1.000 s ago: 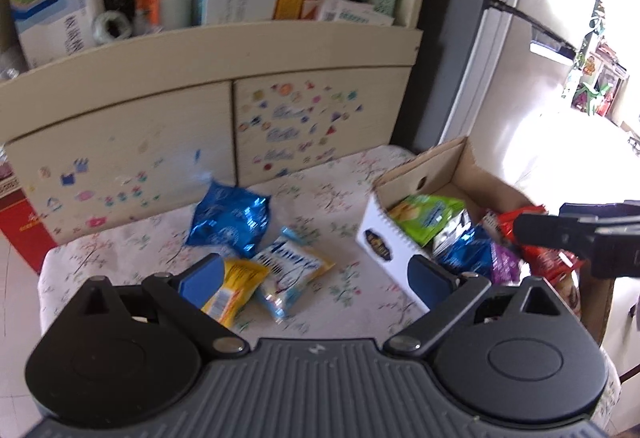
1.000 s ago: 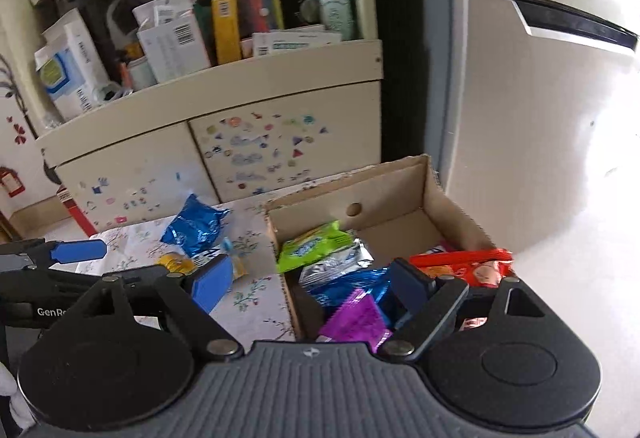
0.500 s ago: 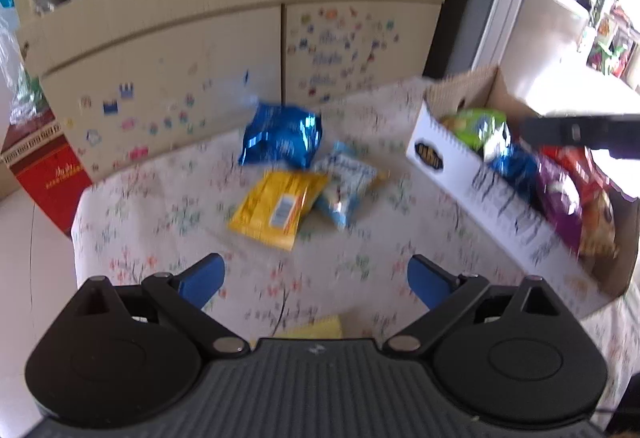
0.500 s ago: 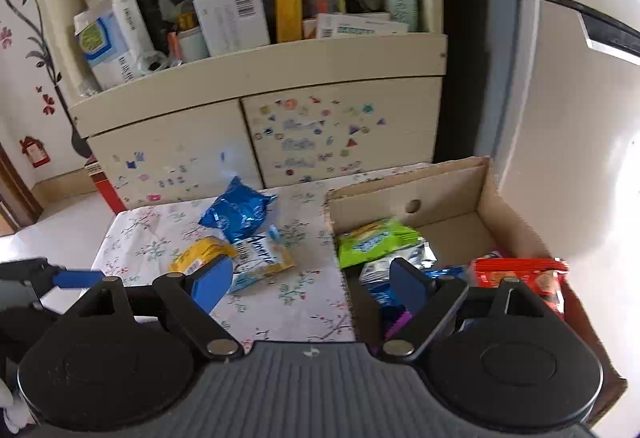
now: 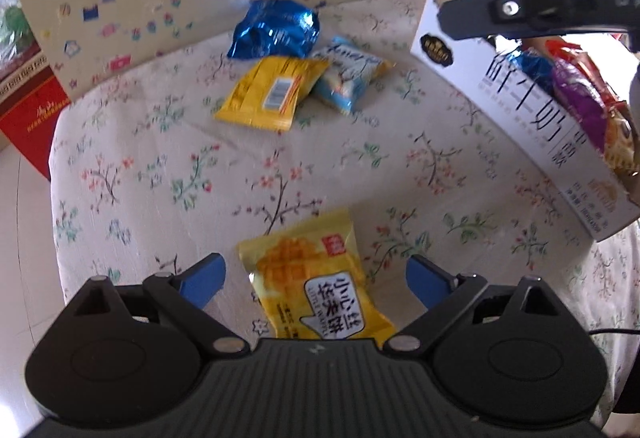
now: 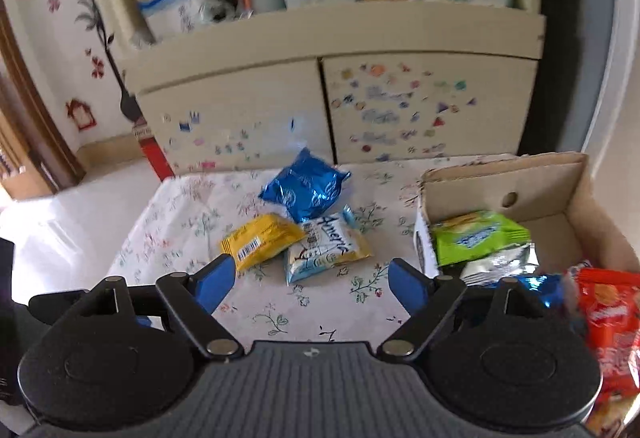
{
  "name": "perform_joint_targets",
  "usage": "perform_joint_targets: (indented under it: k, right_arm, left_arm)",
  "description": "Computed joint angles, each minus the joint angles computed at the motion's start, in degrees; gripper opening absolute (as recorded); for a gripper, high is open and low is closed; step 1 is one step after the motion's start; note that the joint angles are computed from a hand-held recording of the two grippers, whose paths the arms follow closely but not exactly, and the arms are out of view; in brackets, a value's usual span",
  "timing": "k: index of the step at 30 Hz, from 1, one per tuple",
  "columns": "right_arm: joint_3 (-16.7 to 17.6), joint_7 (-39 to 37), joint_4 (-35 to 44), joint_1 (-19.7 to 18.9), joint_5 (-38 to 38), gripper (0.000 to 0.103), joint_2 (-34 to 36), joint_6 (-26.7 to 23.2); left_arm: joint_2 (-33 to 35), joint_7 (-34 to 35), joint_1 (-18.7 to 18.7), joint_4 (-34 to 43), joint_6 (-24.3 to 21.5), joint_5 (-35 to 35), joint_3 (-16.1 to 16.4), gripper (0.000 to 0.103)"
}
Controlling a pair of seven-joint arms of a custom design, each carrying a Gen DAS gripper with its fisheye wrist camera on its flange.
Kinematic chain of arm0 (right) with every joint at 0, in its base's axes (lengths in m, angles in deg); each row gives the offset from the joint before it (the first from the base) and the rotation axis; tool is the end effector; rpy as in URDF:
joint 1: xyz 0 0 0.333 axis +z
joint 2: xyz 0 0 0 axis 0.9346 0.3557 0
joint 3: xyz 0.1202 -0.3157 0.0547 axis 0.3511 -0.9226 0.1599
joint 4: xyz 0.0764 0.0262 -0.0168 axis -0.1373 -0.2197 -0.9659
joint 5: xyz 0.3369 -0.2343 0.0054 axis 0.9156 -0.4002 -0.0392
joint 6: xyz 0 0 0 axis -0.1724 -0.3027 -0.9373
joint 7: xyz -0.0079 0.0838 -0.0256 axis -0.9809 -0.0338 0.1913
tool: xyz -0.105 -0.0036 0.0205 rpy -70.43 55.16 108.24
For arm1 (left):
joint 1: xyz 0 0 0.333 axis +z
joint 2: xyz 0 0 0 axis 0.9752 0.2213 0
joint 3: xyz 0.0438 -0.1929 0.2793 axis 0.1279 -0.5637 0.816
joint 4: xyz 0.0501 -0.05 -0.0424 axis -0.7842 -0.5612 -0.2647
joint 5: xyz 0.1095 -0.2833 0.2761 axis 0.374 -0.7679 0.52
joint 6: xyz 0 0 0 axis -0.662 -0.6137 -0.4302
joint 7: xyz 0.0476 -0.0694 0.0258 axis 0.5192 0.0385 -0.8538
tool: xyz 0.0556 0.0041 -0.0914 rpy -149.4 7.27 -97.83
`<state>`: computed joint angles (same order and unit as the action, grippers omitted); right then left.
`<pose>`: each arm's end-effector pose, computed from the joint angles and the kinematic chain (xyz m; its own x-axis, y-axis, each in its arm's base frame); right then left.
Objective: Organize snacks
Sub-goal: 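Grasp the white Amerio packet with the right tool while the left tool grasps the yellow waffle packet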
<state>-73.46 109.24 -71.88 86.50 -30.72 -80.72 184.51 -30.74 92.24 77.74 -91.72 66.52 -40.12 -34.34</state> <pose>0.5540 0.2493 0.5189 -0.0814 -0.9875 -0.1349 -0.7108 0.1524 -0.6867 0.6095 -0.0690 0.4556 -0.6317 -0.7720 0.0713 -0.7039 0.5326 -0.4700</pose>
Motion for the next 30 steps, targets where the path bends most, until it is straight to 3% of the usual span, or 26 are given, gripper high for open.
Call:
perform_joint_targets:
  k: [2, 7, 14, 24, 27, 30]
  right_arm:
    - [-0.04, -2.2, 1.01, 0.02, 0.37, 0.085, 1.67, 0.34]
    - [-0.74, -6.1, 4.09, 0.55, 1.94, 0.081, 5.68, 0.13]
    - [-2.69, -6.65, 8.26, 1.39, 3.41, 0.081, 11.32, 1.17]
    - [-4.47, -7.31, 11.89, 2.11, 3.63, 0.082, 16.05, 0.57]
    - [-2.69, -12.46, 11.65, 0.73, 7.93, 0.083, 16.62, 1.76]
    - [1.57, -24.11, 10.31, -2.55, 16.48, 0.085, 16.16, 3.65]
  left_arm:
    - [0.41, -1.1, -0.08, 0.0, 0.35, 1.4, 0.18, 0.085]
    - [1.44, -2.85, 0.09, 0.57, 3.08, 2.48, 0.32, 0.076]
    - [4.17, -12.04, 0.02, 3.51, 5.24, 6.64, 0.67, 0.074]
    - [4.83, -11.85, 0.97, 4.35, 4.52, 5.43, -0.03, 0.074]
    - [4.94, -12.23, 1.04, 4.46, 4.66, 5.25, 0.01, 0.074]
    - [5.0, -12.72, 0.82, 4.26, 5.56, 6.36, 0.11, 0.074]
